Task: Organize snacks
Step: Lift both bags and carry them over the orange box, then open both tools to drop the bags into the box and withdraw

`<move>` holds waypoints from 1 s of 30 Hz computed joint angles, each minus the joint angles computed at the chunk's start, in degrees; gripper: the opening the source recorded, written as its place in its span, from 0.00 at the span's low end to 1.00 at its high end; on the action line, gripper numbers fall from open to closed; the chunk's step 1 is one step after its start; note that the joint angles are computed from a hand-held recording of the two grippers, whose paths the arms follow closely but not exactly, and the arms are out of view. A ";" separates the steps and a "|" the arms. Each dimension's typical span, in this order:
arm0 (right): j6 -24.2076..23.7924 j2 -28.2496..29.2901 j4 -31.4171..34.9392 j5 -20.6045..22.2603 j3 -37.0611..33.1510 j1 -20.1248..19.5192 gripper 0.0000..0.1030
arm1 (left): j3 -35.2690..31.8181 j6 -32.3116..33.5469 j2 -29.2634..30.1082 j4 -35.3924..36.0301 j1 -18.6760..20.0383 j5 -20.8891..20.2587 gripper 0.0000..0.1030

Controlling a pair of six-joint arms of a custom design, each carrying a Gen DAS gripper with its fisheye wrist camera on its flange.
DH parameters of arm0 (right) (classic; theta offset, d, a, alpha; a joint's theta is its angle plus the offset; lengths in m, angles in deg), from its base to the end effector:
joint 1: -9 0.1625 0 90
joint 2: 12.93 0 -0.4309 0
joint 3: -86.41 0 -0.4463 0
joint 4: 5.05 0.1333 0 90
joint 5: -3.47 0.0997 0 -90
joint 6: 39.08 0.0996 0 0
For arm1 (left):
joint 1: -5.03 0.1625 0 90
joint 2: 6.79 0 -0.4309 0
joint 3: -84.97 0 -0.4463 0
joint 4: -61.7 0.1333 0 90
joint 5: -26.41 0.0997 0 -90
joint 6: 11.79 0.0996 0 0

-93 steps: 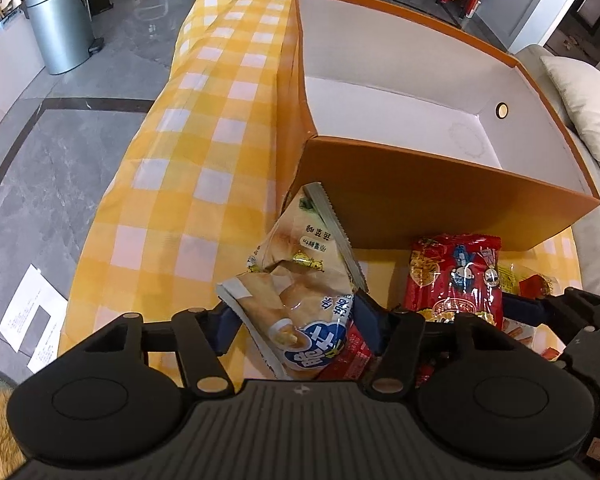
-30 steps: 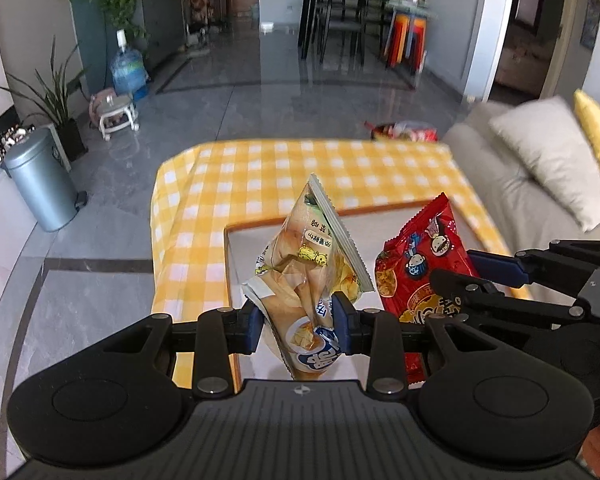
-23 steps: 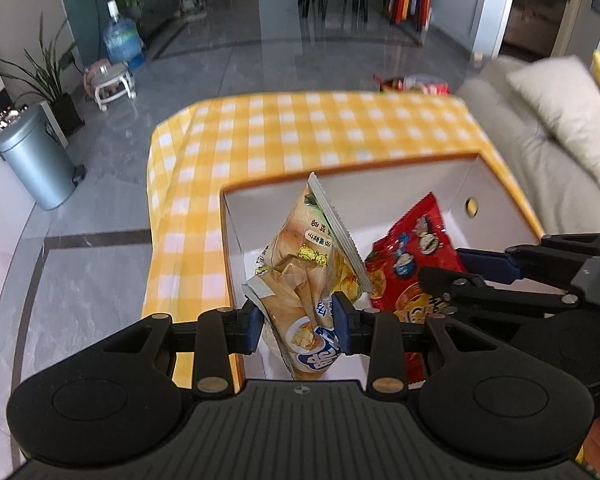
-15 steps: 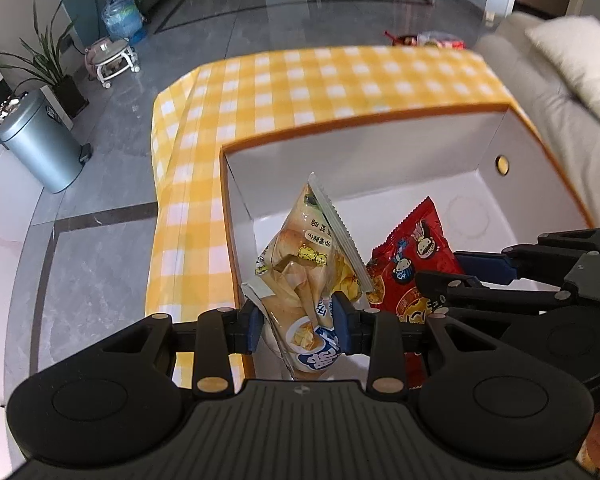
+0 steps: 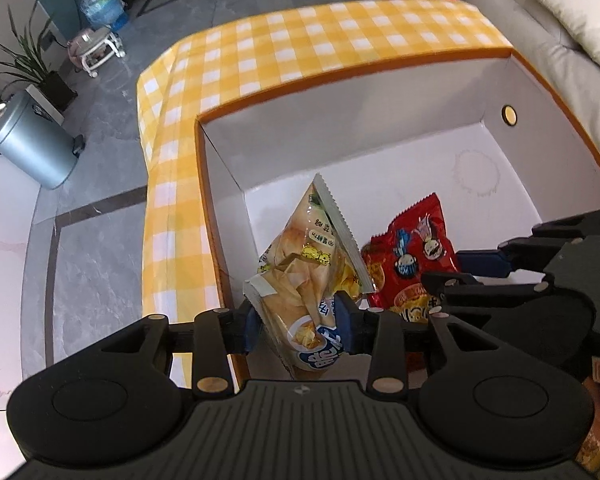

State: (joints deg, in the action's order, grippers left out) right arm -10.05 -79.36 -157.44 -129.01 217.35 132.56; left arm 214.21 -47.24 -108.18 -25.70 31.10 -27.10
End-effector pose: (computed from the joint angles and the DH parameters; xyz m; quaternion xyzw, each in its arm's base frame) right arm 0.3100 -0.3479 0.0775 0.0435 -0.9309 0.1734 0.3185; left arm -0.2342 -0.3289 0.2569 0.3051 0.8680 -0.0690 0.3856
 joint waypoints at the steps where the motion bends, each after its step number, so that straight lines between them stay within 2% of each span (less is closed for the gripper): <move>1: -0.01 0.15 0.55 0.29 -0.34 -0.32 0.21 | -0.12 -0.23 0.06 0.28 0.03 0.03 0.47; 10: -0.27 1.33 4.17 2.65 -2.12 -2.02 0.28 | -0.89 -1.40 -1.85 0.79 -0.79 0.21 0.53; 12: -0.66 1.90 4.54 2.29 -2.58 -2.01 0.29 | -1.02 -1.11 -2.48 0.44 -1.31 0.23 0.57; 13: -0.53 2.24 5.14 1.53 -2.91 -1.85 0.29 | -1.08 -1.17 -2.67 0.57 -1.71 0.33 0.62; 14: -0.39 2.23 4.94 1.24 -2.82 -1.76 0.32 | -1.13 -1.48 -2.95 1.11 -2.27 0.86 0.67; 15: -0.28 2.15 5.03 1.03 -2.82 -1.61 0.36 | -1.06 -1.66 -3.33 1.32 -2.97 1.55 0.67; 21: 1.60 0.47 7.16 -0.20 -3.37 0.67 0.59 | -1.82 -2.28 -5.33 2.11 -5.83 2.11 0.67; 30: 4.09 -6.38 7.54 -2.78 -1.63 8.14 0.60 | -2.37 -6.60 -11.87 3.31 -13.03 4.38 0.68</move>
